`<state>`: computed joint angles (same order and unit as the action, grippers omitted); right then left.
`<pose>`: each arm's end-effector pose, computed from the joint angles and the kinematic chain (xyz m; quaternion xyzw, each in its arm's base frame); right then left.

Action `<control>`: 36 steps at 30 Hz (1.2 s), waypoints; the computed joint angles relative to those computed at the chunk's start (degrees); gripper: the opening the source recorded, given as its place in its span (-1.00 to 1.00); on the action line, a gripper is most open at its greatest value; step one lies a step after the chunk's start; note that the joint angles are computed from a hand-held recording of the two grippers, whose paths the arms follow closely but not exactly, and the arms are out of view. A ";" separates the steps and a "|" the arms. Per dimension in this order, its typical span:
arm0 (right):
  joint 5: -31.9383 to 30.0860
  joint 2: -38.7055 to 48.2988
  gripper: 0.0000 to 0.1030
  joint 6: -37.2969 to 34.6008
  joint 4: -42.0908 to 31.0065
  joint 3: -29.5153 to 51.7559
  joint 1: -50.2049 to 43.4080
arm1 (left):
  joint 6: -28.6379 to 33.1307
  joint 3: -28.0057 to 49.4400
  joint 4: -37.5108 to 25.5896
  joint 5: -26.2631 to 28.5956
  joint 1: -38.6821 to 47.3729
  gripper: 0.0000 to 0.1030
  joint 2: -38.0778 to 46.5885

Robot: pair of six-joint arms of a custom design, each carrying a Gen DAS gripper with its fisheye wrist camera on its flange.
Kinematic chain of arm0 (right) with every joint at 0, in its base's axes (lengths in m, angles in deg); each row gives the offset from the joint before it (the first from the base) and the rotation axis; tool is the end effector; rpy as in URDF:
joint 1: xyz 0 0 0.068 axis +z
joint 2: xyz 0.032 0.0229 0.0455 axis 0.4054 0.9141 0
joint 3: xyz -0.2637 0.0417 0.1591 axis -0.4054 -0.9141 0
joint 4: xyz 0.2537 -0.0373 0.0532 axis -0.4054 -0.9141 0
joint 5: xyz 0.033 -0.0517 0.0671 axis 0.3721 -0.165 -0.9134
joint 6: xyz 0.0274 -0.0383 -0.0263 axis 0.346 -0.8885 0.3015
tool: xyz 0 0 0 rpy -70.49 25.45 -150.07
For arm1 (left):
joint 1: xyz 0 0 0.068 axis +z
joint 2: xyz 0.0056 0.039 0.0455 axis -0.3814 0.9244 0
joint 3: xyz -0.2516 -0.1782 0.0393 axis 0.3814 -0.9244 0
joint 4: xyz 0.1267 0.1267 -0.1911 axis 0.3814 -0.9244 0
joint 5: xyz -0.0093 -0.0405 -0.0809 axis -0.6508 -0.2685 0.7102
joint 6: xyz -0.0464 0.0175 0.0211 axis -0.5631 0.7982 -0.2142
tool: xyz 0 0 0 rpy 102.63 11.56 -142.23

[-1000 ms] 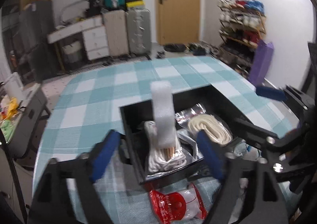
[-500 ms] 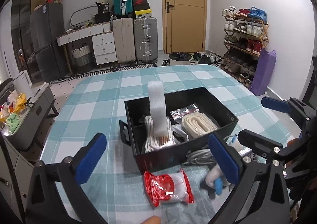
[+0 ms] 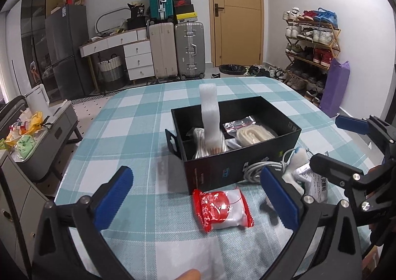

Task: Organize soft objects
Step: 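Move both tools back toward the red packet and white printed packet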

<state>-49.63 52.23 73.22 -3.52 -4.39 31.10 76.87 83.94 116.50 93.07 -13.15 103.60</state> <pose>0.2537 0.0366 0.1734 -0.1363 0.8796 0.0597 0.4519 0.3026 0.0366 0.0941 0.1487 0.8765 -0.0554 0.4544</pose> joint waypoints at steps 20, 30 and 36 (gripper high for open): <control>0.22 5.62 0.99 -0.98 1.08 -0.40 -1.15 | 0.91 0.90 2.07 -2.82 -1.43 1.00 6.06; 1.02 7.71 0.99 -1.39 0.59 0.46 -1.07 | 0.53 3.48 -0.68 -3.24 -1.55 1.00 8.84; 1.23 9.35 0.99 -1.35 -0.04 1.09 -0.86 | 1.29 4.61 -2.80 -3.41 -1.85 1.00 9.45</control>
<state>-48.39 61.59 71.87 -3.56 -3.30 30.24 78.17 88.55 113.69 89.66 -14.99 113.04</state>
